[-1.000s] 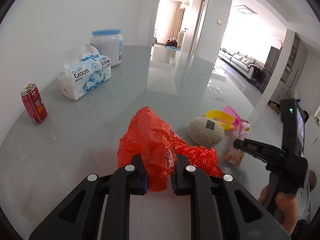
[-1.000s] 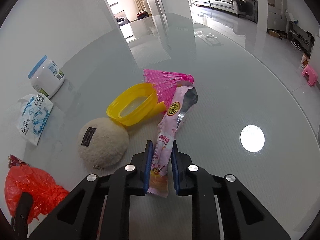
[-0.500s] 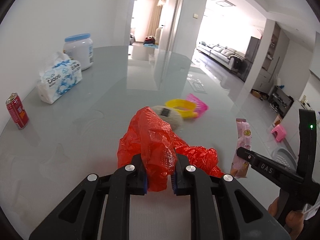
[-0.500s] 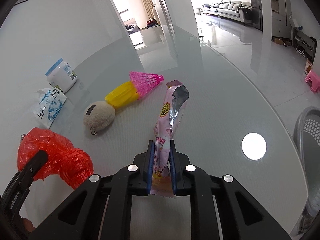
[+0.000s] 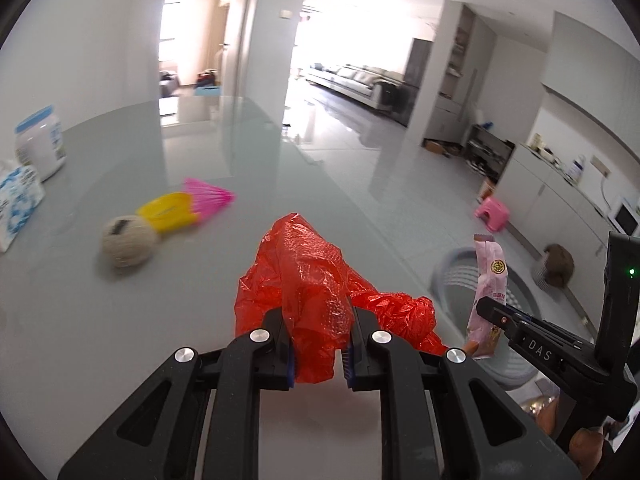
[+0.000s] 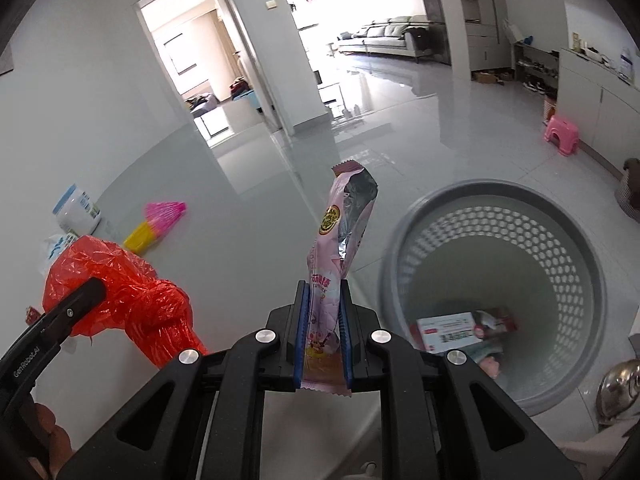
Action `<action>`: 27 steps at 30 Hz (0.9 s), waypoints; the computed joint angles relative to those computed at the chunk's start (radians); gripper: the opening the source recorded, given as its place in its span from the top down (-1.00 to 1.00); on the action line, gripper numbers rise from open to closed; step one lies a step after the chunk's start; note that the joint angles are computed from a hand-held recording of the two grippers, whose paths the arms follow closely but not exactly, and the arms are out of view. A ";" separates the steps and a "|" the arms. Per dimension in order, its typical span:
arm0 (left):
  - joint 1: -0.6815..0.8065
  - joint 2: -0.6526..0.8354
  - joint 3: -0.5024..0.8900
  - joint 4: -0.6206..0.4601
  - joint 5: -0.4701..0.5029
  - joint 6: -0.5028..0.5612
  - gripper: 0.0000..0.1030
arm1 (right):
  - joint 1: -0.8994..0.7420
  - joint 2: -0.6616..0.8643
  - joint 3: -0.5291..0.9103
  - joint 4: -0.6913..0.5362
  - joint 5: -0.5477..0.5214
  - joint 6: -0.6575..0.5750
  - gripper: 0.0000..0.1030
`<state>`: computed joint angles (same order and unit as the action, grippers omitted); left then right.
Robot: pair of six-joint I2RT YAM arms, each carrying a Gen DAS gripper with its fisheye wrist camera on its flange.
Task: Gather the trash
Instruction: 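Carry bag and wrapper over the grey basket and open both tools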
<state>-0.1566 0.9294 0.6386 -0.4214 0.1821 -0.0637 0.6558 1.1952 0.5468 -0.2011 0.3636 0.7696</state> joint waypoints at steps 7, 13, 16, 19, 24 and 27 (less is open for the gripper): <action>-0.348 0.176 0.065 0.105 -0.159 -0.136 0.67 | -0.256 -0.303 -0.161 -0.120 -0.058 -0.114 0.73; -0.517 0.382 0.150 0.186 -0.217 -0.200 0.67 | -0.519 -0.406 -0.242 -0.125 -0.226 -0.275 0.73; -0.555 0.473 0.195 0.215 -0.227 -0.204 0.67 | -0.618 -0.393 -0.266 -0.091 -0.309 -0.335 0.73; -0.574 0.549 0.241 0.229 -0.228 -0.201 0.67 | -0.695 -0.350 -0.281 -0.048 -0.377 -0.385 0.72; -0.598 0.646 0.297 0.239 -0.226 -0.202 0.67 | -0.747 -0.286 -0.289 0.013 -0.424 -0.426 0.71; -0.610 0.687 0.320 0.243 -0.227 -0.203 0.67 | -0.792 -0.265 -0.297 0.033 -0.465 -0.447 0.70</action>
<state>-0.7669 1.6163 0.9586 -0.1781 -0.0450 -0.2663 -0.1364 0.9299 0.2501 -0.1677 -0.1014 0.3226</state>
